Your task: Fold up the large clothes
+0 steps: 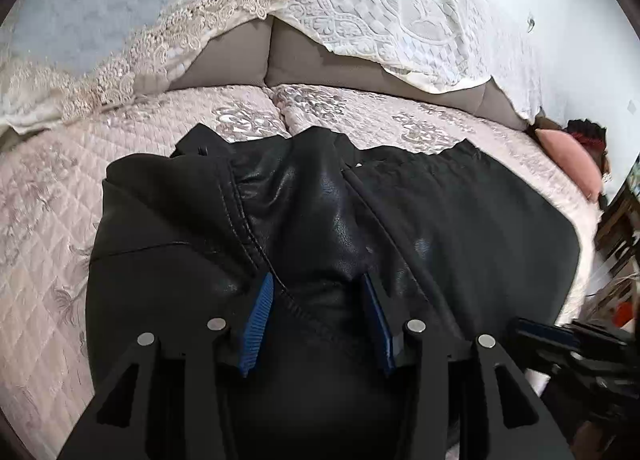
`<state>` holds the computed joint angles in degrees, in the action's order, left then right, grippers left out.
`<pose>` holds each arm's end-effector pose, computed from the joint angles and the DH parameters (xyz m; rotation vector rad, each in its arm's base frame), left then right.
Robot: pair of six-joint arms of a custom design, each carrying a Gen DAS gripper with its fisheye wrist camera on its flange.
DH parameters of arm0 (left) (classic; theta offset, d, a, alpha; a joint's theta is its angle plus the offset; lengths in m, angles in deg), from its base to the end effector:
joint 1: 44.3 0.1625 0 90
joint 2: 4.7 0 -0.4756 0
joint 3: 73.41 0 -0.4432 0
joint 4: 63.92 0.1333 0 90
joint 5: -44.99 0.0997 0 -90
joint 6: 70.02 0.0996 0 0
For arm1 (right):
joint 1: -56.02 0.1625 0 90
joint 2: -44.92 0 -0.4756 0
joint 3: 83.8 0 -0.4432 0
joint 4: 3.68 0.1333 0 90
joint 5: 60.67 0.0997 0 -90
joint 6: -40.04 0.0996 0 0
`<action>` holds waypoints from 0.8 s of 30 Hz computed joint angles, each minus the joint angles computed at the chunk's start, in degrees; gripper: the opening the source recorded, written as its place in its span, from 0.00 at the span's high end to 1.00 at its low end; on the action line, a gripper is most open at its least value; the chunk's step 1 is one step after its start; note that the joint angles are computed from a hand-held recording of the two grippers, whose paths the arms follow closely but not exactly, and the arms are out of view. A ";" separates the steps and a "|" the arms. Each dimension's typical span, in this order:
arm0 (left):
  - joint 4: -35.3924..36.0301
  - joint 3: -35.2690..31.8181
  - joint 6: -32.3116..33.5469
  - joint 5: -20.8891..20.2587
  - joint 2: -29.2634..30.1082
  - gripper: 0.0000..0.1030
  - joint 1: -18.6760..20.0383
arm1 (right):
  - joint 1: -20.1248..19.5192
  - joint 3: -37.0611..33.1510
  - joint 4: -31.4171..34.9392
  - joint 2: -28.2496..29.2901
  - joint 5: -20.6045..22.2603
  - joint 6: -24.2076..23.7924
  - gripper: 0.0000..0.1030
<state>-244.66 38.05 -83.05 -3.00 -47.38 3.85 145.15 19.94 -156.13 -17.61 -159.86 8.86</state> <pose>-0.2715 -0.6028 0.0404 0.4455 2.4883 -0.8801 0.1070 -0.6831 0.2370 0.7042 -2.7644 0.4508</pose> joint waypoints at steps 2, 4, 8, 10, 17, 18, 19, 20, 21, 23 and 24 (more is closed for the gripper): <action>0.65 0.77 -0.57 -3.21 -2.19 0.55 0.06 | 0.21 -0.79 1.05 0.00 1.32 0.59 0.78; -1.98 1.52 1.34 -3.56 -3.61 0.55 -0.46 | 0.45 -1.77 2.28 0.24 3.24 0.69 0.78; -3.68 -0.69 2.72 1.99 -4.29 0.55 0.71 | 1.05 -4.45 4.76 2.61 4.58 1.39 0.74; -0.59 -2.75 1.08 4.32 -4.09 0.55 2.40 | 1.10 -5.75 6.62 3.88 5.03 1.51 0.67; 5.19 -5.74 -0.48 1.53 -2.07 0.55 5.26 | 0.39 -7.65 13.57 5.75 5.12 5.89 0.97; 4.68 -5.63 -0.18 0.78 -1.78 0.55 5.16 | 0.35 -7.27 13.49 5.24 5.80 6.04 0.97; 4.42 -5.47 -0.11 -0.17 -1.79 0.55 5.10 | 0.36 -6.95 13.60 4.71 6.13 6.08 0.97; 4.34 -5.45 -0.04 -0.82 -1.69 0.55 4.93 | 0.31 -6.64 13.53 4.28 6.42 6.22 0.98; 4.21 -5.55 0.44 -0.89 -1.34 0.55 4.64 | 0.13 -6.01 13.28 3.54 6.95 6.44 0.98; 3.87 -5.71 1.29 -0.60 -0.61 0.53 4.21 | -0.37 -4.89 13.17 2.58 6.48 6.69 0.98; 3.91 -5.98 1.40 -0.16 0.00 0.53 4.14 | -0.58 -4.79 13.27 2.78 5.58 6.90 0.97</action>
<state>-240.75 32.07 -81.65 -3.16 -47.38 8.00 144.57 15.15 -142.86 -14.83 -154.28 15.76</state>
